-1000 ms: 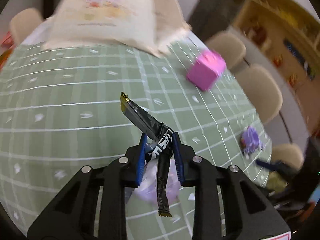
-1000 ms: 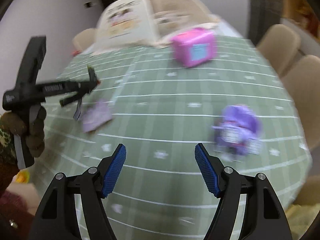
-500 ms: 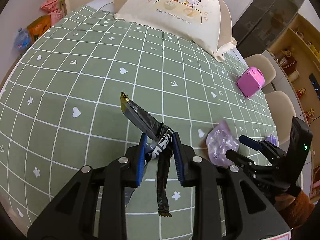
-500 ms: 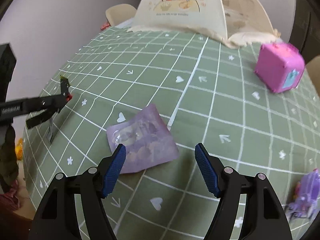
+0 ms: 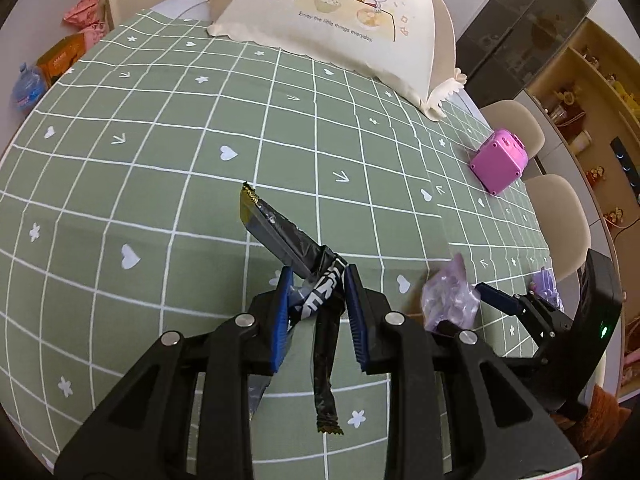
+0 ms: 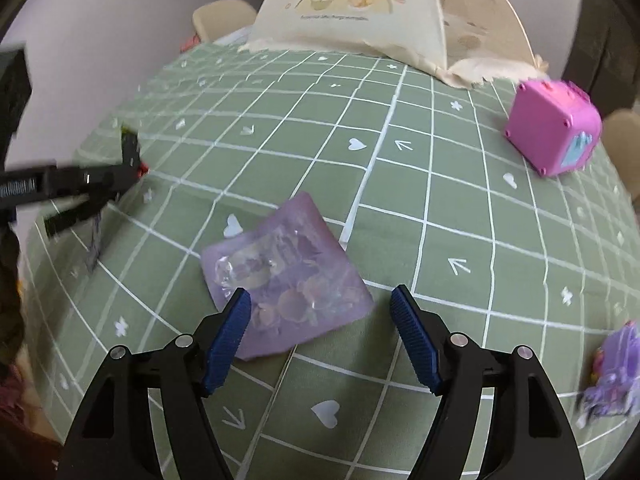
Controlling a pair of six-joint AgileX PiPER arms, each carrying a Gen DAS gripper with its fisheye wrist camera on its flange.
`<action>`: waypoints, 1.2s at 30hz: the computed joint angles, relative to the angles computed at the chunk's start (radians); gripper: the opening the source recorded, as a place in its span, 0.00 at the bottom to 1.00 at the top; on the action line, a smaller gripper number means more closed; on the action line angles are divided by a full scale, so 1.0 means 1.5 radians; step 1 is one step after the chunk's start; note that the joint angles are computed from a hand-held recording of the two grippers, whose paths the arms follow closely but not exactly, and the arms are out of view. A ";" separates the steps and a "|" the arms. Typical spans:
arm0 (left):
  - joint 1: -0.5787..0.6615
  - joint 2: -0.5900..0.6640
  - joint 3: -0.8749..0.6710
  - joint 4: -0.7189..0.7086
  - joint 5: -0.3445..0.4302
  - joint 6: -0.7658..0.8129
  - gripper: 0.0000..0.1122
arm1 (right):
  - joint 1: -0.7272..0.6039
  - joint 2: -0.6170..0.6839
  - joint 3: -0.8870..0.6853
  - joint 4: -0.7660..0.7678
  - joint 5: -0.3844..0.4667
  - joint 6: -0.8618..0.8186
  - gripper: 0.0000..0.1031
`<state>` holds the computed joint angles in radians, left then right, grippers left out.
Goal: Collect trash
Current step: 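Grasp the lilac plastic packet with the right tool and lift it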
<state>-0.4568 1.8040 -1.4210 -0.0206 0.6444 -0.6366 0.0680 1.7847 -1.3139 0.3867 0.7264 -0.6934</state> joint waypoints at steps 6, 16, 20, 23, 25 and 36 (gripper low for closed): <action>0.014 0.016 -0.009 -0.055 -0.012 0.052 0.22 | -0.006 -0.013 -0.006 -0.008 0.021 0.024 0.08; -0.040 -0.026 0.038 0.026 -0.044 -0.079 0.22 | -0.121 -0.068 -0.037 0.139 0.164 -0.076 0.03; -0.099 -0.072 0.085 0.153 -0.042 -0.237 0.22 | -0.171 -0.053 -0.019 0.211 0.234 -0.091 0.04; -0.133 -0.111 0.124 0.204 -0.021 -0.321 0.22 | -0.169 -0.075 0.035 0.226 0.211 -0.124 0.05; -0.151 -0.132 0.144 0.212 -0.006 -0.350 0.22 | -0.158 -0.083 0.054 0.234 0.215 -0.146 0.16; -0.211 -0.201 0.205 0.280 0.038 -0.462 0.22 | -0.081 -0.001 0.016 0.229 0.190 -0.050 0.34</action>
